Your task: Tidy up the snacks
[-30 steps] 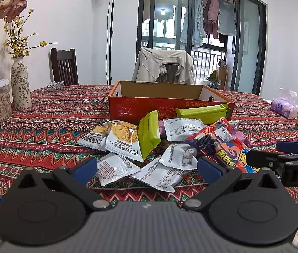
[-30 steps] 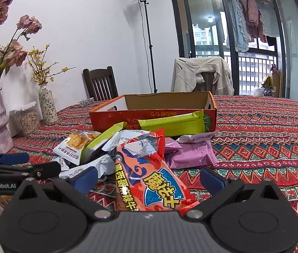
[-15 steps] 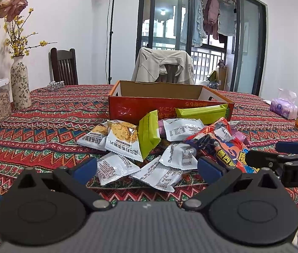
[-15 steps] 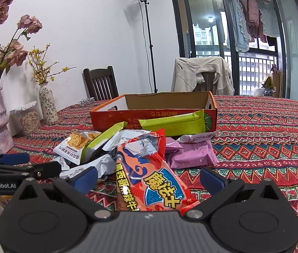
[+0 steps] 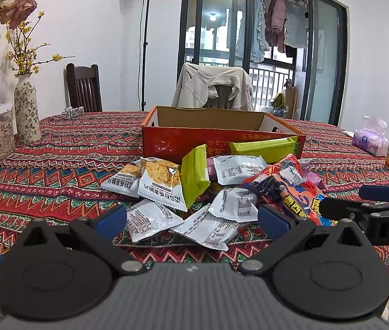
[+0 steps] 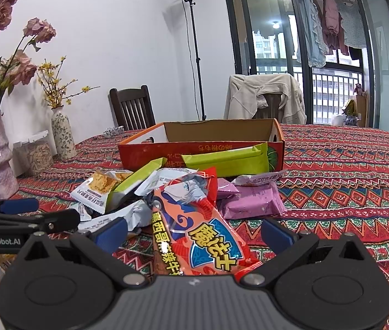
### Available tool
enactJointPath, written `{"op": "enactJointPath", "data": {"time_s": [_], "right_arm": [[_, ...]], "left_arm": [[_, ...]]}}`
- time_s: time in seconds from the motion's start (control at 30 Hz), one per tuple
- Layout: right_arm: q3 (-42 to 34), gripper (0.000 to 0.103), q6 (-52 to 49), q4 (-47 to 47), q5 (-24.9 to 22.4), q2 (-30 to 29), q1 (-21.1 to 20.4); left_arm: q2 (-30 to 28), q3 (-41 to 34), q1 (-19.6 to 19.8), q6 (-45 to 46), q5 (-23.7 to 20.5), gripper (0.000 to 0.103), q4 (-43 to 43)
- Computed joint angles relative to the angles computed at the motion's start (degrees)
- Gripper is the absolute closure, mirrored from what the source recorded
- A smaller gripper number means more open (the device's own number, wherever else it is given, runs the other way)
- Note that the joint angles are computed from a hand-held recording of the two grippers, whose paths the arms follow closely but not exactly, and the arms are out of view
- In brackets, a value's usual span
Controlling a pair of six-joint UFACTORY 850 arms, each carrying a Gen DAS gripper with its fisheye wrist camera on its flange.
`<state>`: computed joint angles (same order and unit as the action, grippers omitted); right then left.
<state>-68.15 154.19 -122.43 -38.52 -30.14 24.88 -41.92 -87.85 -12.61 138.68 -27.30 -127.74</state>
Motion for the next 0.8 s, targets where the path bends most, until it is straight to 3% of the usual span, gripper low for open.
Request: {"op": "enactJointPath", "data": {"time_s": [0.37,0.63,0.8], "right_arm": [[-2.1,0.000,-1.9,1.7,3.1,-1.4,-0.6],[-6.7,0.003,-12.5,7.7,5.6,-4.4,-1.5],[-10.2,0.010,-18.9,10.0,9.7,-6.4,-3.0]], "left_arm": [[-0.7,-0.9,0.2,-2.1,0.5,0.000,1.2],[-1.2,-1.7,0.4,-3.5,1.5,0.000,1.7],[-1.4,-2.2,0.5,-3.9,2.4,0.000,1.8]]}}
